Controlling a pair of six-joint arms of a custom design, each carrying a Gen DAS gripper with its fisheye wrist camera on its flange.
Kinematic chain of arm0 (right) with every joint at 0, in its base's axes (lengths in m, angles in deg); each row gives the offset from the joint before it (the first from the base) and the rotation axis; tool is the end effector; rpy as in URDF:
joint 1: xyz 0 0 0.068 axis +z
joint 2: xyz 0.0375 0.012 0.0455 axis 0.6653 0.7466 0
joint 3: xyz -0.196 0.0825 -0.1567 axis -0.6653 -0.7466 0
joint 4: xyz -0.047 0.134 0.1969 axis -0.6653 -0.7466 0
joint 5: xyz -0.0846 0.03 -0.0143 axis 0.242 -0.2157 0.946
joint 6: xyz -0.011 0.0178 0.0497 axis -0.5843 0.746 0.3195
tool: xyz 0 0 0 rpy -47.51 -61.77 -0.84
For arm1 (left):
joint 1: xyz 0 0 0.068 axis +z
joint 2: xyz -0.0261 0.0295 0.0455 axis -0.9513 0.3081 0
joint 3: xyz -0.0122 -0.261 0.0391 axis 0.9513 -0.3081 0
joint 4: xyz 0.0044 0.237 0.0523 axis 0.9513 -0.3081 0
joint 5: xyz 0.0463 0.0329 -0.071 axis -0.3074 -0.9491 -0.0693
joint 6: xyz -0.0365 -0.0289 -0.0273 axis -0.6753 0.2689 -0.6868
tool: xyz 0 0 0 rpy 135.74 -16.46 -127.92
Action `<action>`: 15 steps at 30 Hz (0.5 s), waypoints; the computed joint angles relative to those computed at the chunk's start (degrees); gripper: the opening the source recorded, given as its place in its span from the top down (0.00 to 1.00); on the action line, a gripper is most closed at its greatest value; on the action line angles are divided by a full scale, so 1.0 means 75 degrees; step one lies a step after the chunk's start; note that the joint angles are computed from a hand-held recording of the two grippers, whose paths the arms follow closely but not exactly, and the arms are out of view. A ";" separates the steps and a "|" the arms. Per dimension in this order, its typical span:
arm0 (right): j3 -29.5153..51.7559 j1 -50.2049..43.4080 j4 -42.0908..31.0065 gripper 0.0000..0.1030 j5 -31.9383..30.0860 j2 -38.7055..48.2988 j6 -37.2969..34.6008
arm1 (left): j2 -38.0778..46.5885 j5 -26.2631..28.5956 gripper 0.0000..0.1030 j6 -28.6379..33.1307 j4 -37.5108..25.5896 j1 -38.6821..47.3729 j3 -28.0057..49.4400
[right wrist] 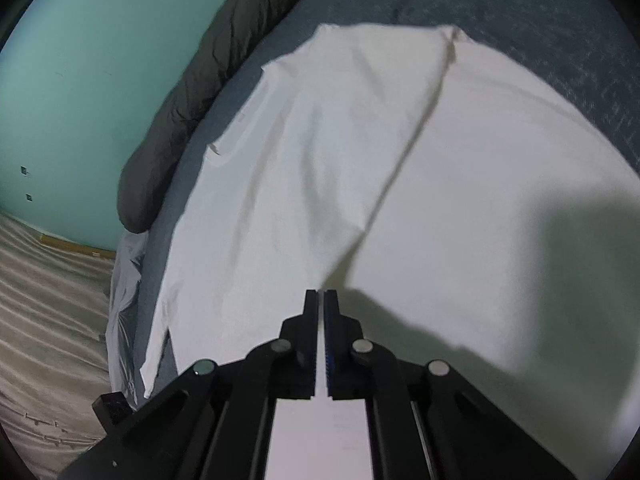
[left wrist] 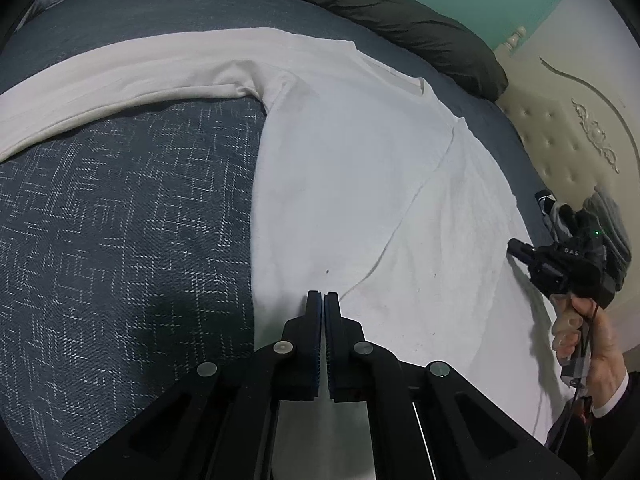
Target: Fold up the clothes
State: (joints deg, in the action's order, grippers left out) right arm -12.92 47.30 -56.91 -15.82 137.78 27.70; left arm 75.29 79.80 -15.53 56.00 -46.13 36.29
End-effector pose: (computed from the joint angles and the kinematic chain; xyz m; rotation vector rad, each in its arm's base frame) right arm 0.3383 0.0485 0.1768 0.6476 2.4092 0.9375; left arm 0.2245 0.0874 0.1683 -0.1495 2.5538 -0.5637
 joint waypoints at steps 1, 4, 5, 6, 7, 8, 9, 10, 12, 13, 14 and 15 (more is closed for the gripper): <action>0.0032 -0.0008 -0.0004 0.98 -0.0042 0.0081 0.0032 | 0.0011 0.0002 0.98 -0.0002 -0.0003 -0.0003 0.0011; 0.0030 -0.0071 0.0040 0.95 -0.0122 0.0113 0.0054 | 0.0061 0.0035 0.98 -0.0014 0.0008 0.0006 0.0041; 0.0019 -0.0128 0.0019 0.95 -0.0093 0.0073 0.0072 | 0.0072 0.0028 0.98 -0.0010 0.0012 0.0002 0.0044; 0.0000 -0.0187 0.0002 0.93 -0.0068 0.0025 0.0089 | 0.0085 0.0018 0.98 -0.0002 0.0014 -0.0003 0.0045; -0.0053 -0.0262 0.0018 0.86 -0.0054 -0.0050 0.0094 | 0.0088 0.0012 0.98 0.0006 0.0015 0.0000 0.0041; -0.0069 -0.0347 0.0030 0.79 -0.0012 -0.0101 0.0070 | 0.0090 0.0013 0.98 0.0012 0.0014 0.0007 0.0035; -0.0082 -0.0433 0.0044 0.68 0.0025 -0.0145 0.0047 | 0.0093 0.0010 0.98 0.0013 0.0017 0.0010 0.0031; -0.0066 -0.0504 0.0051 0.67 0.0056 -0.0152 0.0033 | 0.0089 0.0007 0.98 0.0011 0.0019 0.0011 0.0025; 0.0130 -0.0619 -0.0087 0.67 0.0140 -0.0055 -0.0020 | 0.0062 -0.0007 0.98 0.0001 0.0023 0.0000 0.0002; 0.0225 -0.0666 -0.0145 0.67 0.0186 -0.0001 -0.0041 | 0.0049 -0.0024 0.98 -0.0007 0.0030 -0.0019 -0.0006; 0.0309 -0.0667 -0.0152 0.67 0.0238 0.0080 -0.0041 | 0.0035 -0.0042 0.98 -0.0016 0.0036 -0.0038 -0.0015; 0.0422 -0.0655 -0.0149 0.67 0.0284 0.0190 -0.0034 | 0.0031 -0.0051 0.98 -0.0019 0.0041 -0.0049 -0.0021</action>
